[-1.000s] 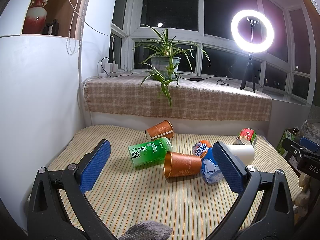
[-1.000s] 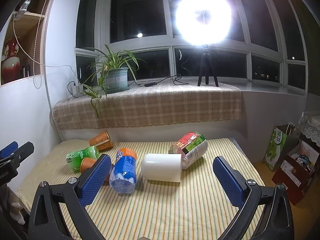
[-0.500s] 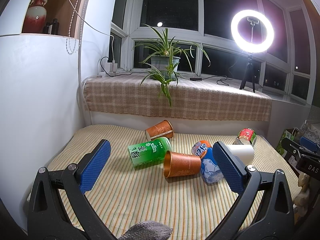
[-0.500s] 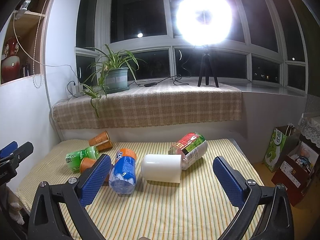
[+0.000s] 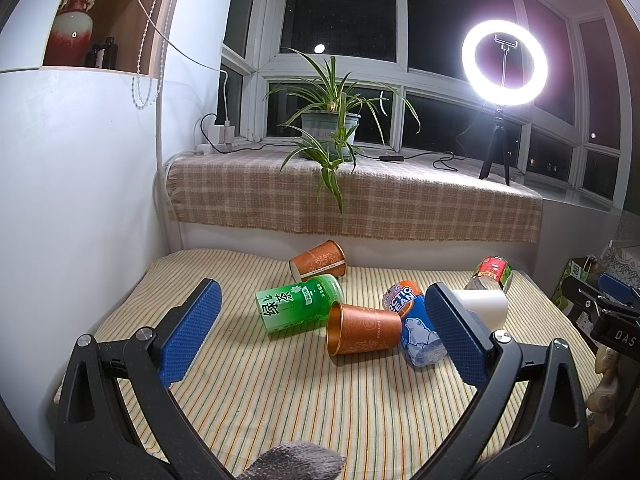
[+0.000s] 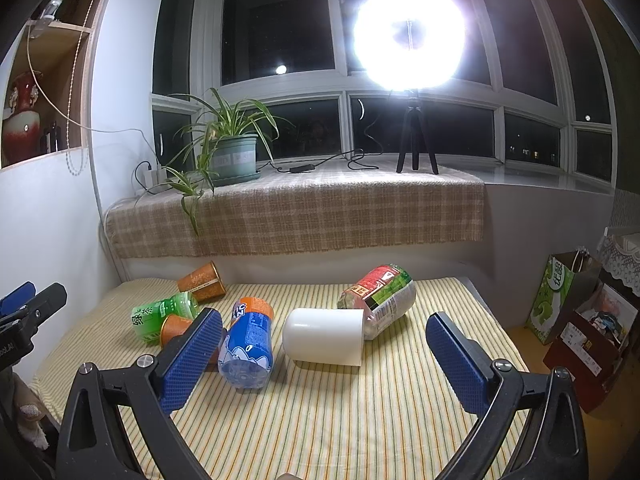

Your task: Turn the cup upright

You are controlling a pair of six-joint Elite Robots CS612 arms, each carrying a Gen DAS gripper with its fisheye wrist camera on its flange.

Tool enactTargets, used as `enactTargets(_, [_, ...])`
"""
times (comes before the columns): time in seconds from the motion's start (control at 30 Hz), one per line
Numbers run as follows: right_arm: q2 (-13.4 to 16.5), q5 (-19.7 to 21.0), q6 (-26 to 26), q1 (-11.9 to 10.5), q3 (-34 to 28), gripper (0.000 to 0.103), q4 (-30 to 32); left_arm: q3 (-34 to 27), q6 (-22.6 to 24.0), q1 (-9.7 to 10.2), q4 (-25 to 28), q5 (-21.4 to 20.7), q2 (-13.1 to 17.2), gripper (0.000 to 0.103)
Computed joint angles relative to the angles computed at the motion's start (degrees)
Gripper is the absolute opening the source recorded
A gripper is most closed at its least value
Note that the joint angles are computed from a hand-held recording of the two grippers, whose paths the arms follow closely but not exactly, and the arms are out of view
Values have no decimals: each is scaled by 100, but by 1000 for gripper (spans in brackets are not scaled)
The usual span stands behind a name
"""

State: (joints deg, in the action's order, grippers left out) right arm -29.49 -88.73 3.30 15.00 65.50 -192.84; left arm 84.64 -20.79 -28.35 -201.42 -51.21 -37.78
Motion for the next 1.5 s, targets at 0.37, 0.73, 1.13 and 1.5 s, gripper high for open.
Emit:
enactTargets(0.37, [24, 4, -35, 9, -39, 103, 21, 37, -45, -20, -3, 27, -7, 103])
enactTargets(0.73, [59, 19, -81, 44, -89, 103, 48, 39, -68, -16, 20, 33, -24, 103])
enactTargets(1.13, [127, 185, -170, 59, -240, 103, 161, 73, -142, 12, 77, 114, -10, 103])
enactTargets(1.5, [372, 1004, -896, 90, -821, 103, 656, 357, -369, 51, 315, 336, -121, 103])
